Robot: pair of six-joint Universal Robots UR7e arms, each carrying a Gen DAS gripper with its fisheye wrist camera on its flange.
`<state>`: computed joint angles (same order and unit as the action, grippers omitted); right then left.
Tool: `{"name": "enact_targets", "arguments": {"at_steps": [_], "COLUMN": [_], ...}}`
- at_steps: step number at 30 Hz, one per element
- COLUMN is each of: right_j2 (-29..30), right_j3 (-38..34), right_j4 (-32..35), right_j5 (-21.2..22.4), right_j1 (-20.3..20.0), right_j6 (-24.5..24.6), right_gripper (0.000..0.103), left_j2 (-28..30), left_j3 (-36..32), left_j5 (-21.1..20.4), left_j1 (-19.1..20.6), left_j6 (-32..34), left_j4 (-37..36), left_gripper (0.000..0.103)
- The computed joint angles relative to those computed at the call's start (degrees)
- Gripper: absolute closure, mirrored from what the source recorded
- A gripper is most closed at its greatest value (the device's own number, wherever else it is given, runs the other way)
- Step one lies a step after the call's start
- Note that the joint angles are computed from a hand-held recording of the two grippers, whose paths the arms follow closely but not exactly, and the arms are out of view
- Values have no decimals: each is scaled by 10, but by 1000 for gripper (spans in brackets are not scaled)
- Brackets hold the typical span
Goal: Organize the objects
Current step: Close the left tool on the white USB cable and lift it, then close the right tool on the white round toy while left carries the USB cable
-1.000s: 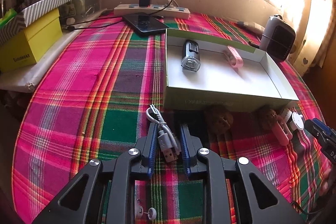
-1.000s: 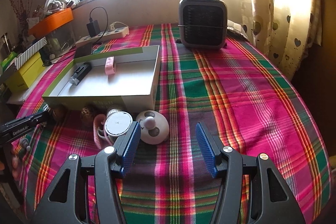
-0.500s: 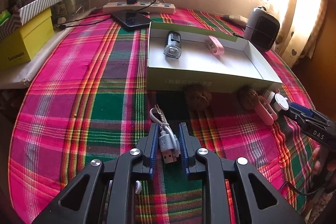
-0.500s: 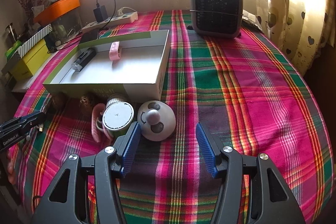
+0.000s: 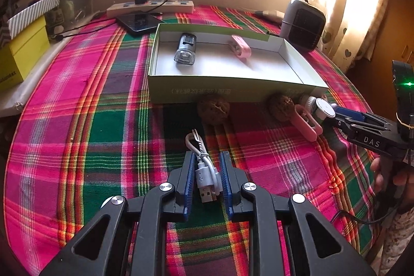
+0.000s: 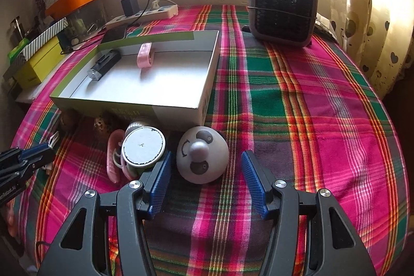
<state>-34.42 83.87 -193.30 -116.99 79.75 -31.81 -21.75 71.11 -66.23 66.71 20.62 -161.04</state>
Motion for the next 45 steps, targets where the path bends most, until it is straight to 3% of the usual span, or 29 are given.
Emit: {"name": "enact_targets", "arguments": {"at_steps": [9, 14, 18, 26, 45], "right_j2": [18, 16, 16, 15, 15], "right_j3": [-27, -24, -24, -22, -17], "right_j4": [-1, 0, -2, -12, -22], "right_j5": [-36, -33, -33, -37, -36], "right_j1": [8, 7, 7, 7, 7], "right_j6": [-23, -19, -19, -12, -8], "right_gripper": [47, 47, 47, 62, 62], "left_j2": [8, 13, 14, 15, 17], "left_j3": [-2, -3, -3, -2, -3], "left_j5": [19, 38, 42, 43, 49], "left_j1": [-6, -11, -11, -10, -11], "left_j6": [11, 16, 15, 13, 10], "left_j4": [-11, -21, -25, -34, -41], "left_gripper": [79, 79, 79, 87, 89]}}
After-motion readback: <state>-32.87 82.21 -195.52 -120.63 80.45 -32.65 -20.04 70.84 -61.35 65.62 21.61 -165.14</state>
